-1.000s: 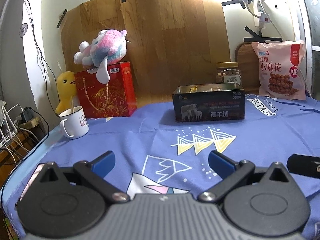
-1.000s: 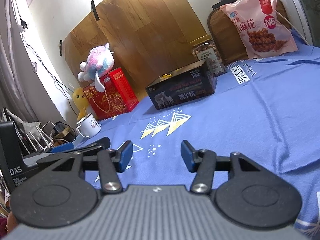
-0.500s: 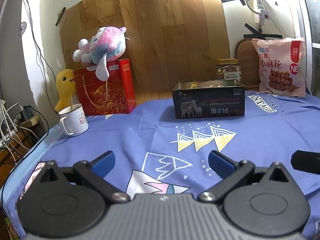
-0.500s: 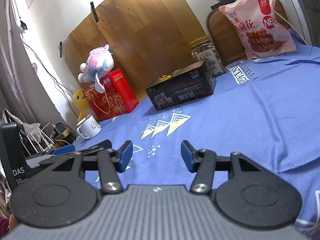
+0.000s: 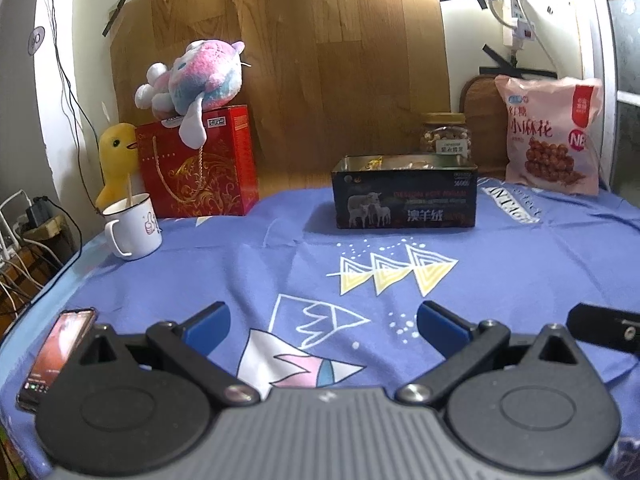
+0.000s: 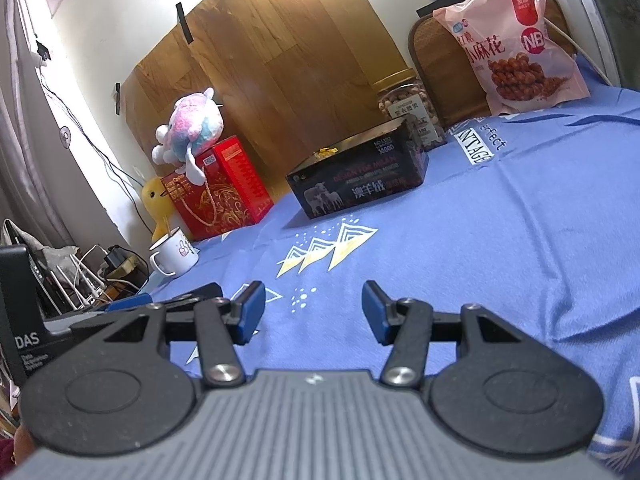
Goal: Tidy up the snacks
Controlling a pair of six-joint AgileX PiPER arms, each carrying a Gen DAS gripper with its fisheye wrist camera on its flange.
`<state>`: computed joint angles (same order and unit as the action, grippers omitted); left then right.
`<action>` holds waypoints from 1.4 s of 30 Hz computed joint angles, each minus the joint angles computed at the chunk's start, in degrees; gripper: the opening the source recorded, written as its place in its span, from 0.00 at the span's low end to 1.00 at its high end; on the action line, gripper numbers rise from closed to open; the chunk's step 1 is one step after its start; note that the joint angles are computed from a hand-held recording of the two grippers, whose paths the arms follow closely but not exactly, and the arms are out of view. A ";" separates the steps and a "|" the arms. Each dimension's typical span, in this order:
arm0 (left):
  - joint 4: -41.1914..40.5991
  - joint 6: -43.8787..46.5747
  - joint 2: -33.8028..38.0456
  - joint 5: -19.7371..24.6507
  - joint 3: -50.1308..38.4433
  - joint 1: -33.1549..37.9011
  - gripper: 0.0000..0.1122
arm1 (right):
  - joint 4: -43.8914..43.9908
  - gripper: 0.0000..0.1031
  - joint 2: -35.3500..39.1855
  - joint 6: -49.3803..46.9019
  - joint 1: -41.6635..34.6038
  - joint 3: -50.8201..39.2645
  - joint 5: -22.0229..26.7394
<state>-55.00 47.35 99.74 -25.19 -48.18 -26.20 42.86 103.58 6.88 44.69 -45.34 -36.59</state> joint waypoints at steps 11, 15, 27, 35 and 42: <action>0.55 0.20 -2.65 1.37 1.89 -0.81 0.92 | 0.34 0.58 -0.11 -0.07 0.33 0.24 -0.52; -1.22 1.72 -2.95 2.10 1.79 -0.85 0.92 | 0.82 0.58 -0.18 -0.43 0.42 0.22 -0.67; -6.75 6.86 -2.93 3.47 0.92 -0.56 0.92 | 3.57 0.58 -0.36 -2.61 1.68 0.13 -1.87; -9.10 9.05 -2.72 3.93 0.58 -0.44 0.92 | 3.35 0.58 -0.39 -2.46 1.60 0.17 -1.77; -10.76 10.46 -2.54 3.89 0.23 -0.35 0.92 | 3.32 0.59 -0.36 -2.50 1.59 0.13 -1.77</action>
<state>-65.76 57.81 97.21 -21.30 -47.95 -26.56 46.19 103.22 4.38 46.27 -45.22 -38.36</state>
